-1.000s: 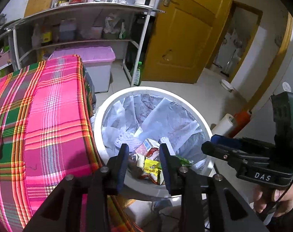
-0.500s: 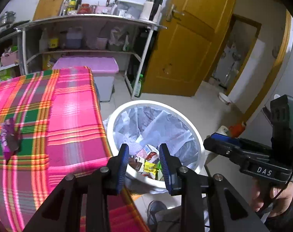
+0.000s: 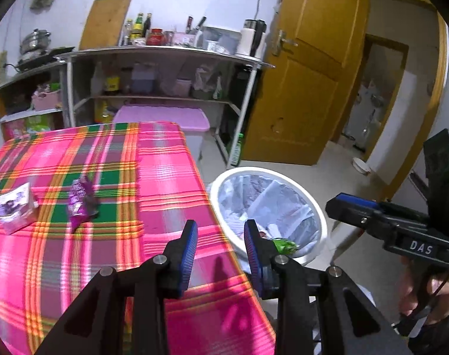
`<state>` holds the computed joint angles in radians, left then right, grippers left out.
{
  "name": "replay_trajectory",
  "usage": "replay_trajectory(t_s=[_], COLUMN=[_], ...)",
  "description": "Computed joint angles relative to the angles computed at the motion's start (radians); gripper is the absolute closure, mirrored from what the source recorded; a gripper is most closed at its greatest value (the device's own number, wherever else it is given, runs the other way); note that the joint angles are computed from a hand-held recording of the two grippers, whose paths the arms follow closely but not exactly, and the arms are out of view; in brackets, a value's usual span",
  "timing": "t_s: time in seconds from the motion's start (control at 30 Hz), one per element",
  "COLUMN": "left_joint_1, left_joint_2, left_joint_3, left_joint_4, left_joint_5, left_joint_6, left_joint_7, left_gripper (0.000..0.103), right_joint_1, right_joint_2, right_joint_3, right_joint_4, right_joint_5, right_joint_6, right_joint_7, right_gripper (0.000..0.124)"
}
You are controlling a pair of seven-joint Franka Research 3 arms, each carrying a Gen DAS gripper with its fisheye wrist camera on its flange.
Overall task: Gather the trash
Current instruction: 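Move both open tools back over the table toward the carton and purple wrapper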
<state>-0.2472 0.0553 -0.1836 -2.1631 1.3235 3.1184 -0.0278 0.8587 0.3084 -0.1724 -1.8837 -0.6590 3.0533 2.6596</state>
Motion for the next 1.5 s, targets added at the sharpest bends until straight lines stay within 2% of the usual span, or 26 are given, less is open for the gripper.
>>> replay_trajectory(t_s=[0.37,0.73,0.9,1.1,1.5], left_joint_1=[0.052,0.092,0.107,0.132,0.208], left_joint_2=[-0.105,-0.17,-0.196,-0.227,-0.284], left_joint_3=[-0.027,-0.039,-0.032,-0.021,-0.003], left_joint_4=[-0.086,-0.153,-0.185,-0.228,-0.298], left_joint_5=[0.132,0.208,0.231,0.237,0.169], left_joint_6=[-0.039,-0.043,-0.049,-0.053,-0.08], left_joint_7=[-0.165,-0.28,-0.311,-0.339,-0.296], left_gripper=[0.071,0.071,0.071,0.071,0.071], right_joint_1=[0.027,0.03,0.001,-0.048,-0.065], right_joint_2=[0.025,0.076,0.108,0.157,0.3], right_joint_3=[0.008,0.053,0.105,0.19,0.236], right_joint_4=[0.031,0.087,0.122,0.189,0.423], right_joint_5=[0.036,0.217,0.322,0.457,0.602], right_joint_6=[0.024,0.024,0.021,-0.037,-0.164], right_joint_7=[-0.074,-0.276,-0.395,-0.547,-0.726], right_gripper=[0.08,0.079,0.079,0.079,0.079])
